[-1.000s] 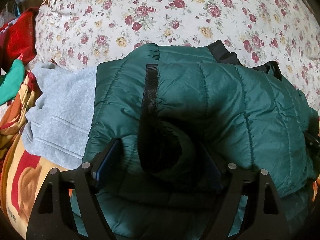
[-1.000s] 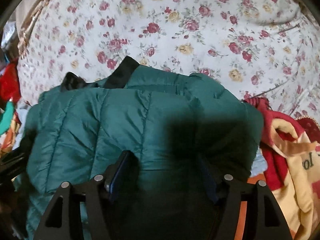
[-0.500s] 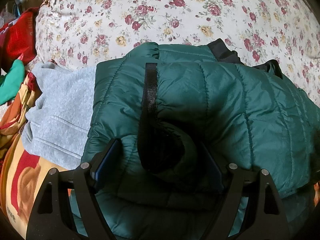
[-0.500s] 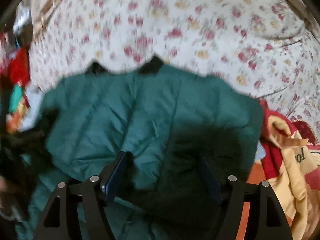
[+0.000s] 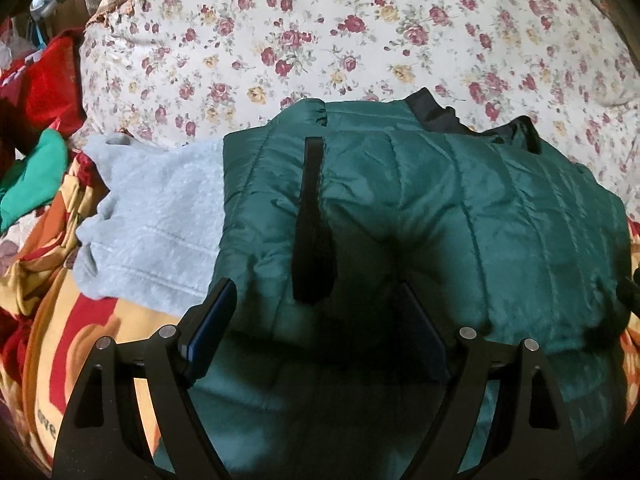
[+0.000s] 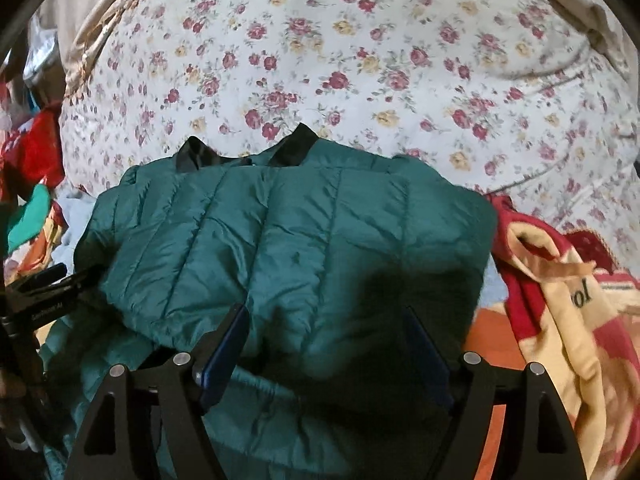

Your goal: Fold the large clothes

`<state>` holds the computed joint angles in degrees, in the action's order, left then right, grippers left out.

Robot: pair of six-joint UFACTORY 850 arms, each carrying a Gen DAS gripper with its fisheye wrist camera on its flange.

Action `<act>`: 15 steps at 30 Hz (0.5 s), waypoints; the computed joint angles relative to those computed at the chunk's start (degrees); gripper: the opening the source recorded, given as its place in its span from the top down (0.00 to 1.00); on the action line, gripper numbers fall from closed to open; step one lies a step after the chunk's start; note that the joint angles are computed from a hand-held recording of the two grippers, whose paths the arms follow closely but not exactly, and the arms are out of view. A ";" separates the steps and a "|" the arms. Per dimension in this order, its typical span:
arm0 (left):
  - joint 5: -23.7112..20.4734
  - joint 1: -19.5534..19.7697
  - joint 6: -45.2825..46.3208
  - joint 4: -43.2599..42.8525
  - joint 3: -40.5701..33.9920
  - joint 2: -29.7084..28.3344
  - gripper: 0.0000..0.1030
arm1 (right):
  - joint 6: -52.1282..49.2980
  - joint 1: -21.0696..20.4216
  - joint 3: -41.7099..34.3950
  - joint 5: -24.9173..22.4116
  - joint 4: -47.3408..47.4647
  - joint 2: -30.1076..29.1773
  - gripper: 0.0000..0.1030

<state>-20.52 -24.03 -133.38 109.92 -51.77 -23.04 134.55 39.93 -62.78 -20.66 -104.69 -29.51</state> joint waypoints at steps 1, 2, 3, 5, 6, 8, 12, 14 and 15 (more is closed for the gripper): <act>0.10 -0.06 -0.50 0.38 0.56 0.51 0.19 | -0.60 -0.01 0.44 -0.01 1.45 0.28 0.26; 0.23 -0.16 -1.24 0.94 1.25 1.12 0.19 | -0.91 -0.02 0.70 -0.06 2.43 0.44 0.26; 0.18 -0.27 -1.52 1.10 1.67 1.50 0.19 | -0.58 -0.13 0.89 0.03 2.71 0.51 0.26; -0.26 -0.52 -2.06 1.47 2.88 2.61 0.19 | 2.09 -0.45 1.79 0.63 1.73 0.87 0.26; -0.46 -0.69 -2.32 1.64 3.26 2.93 0.19 | 2.99 -0.41 2.23 0.76 1.53 1.09 0.26; -1.34 -1.23 -2.58 1.75 4.40 3.97 0.19 | 3.40 -0.19 2.91 0.63 1.99 1.42 0.26; -1.74 -1.49 -3.51 2.52 6.04 5.41 0.19 | 4.15 0.49 4.24 -0.03 2.36 2.39 0.26; -2.16 -1.67 -4.07 2.78 7.08 6.31 0.19 | 4.60 0.75 4.81 -0.27 2.47 2.89 0.26; -2.24 -1.69 -4.33 2.97 7.45 6.61 0.19 | 4.53 0.87 5.04 -0.34 2.79 3.15 0.26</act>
